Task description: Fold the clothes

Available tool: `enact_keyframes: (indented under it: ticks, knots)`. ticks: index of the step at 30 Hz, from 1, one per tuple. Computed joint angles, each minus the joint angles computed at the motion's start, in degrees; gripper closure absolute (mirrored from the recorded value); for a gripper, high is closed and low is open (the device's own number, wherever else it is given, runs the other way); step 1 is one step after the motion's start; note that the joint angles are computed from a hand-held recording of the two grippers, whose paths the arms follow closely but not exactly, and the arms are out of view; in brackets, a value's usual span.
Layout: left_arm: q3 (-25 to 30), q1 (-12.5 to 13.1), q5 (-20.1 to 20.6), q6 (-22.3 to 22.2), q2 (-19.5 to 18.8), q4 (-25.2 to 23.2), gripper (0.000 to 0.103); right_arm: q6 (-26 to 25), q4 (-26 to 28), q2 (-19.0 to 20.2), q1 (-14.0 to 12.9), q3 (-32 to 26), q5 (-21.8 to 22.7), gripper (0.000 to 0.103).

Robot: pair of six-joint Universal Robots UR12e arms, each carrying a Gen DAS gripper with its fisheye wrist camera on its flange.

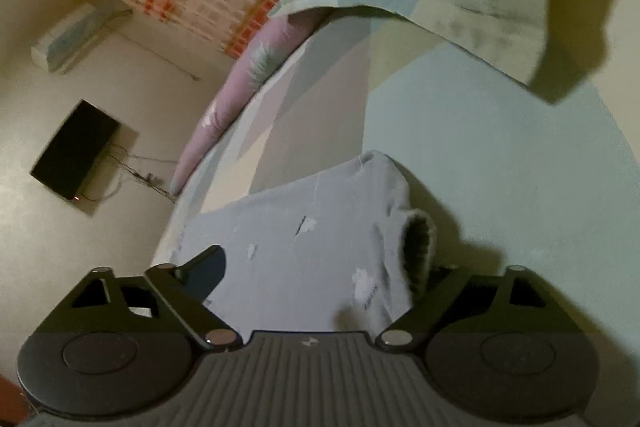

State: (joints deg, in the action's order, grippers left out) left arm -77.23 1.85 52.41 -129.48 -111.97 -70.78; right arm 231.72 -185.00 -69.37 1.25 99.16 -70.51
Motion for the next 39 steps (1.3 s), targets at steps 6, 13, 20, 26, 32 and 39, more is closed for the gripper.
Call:
enact_keyframes:
  ticks: [6,13,20,26,32,39]
  knots:
    - [0.0,0.1,-0.4,0.3,0.0,-0.1,0.001,3.9,1.4,-0.4,-1.1,0.8,0.7,0.052]
    - [0.1,0.0,0.0,0.7,0.1,-0.3,0.001,3.1,4.5,0.8,-1.1,-1.0,0.1,0.086]
    - [0.1,0.0,0.4,0.9,0.1,-0.1,0.001,-0.5,7.3,0.3,-0.2,-1.4,-3.1,0.097]
    - [-0.2,0.0,0.6,0.9,0.4,0.9,0.001,-8.8,13.9,-0.6,2.0,-3.8,-9.6,0.094]
    - [-0.1,0.2,0.3,2.2,0.8,0.6,0.002,-11.1,12.3,-1.5,2.4,-3.8,-9.7,0.094]
    - [-0.1,-0.1,-0.5,3.1,1.1,2.0,0.002,-13.0,10.1,-2.7,2.8,-3.2,-7.7,0.094]
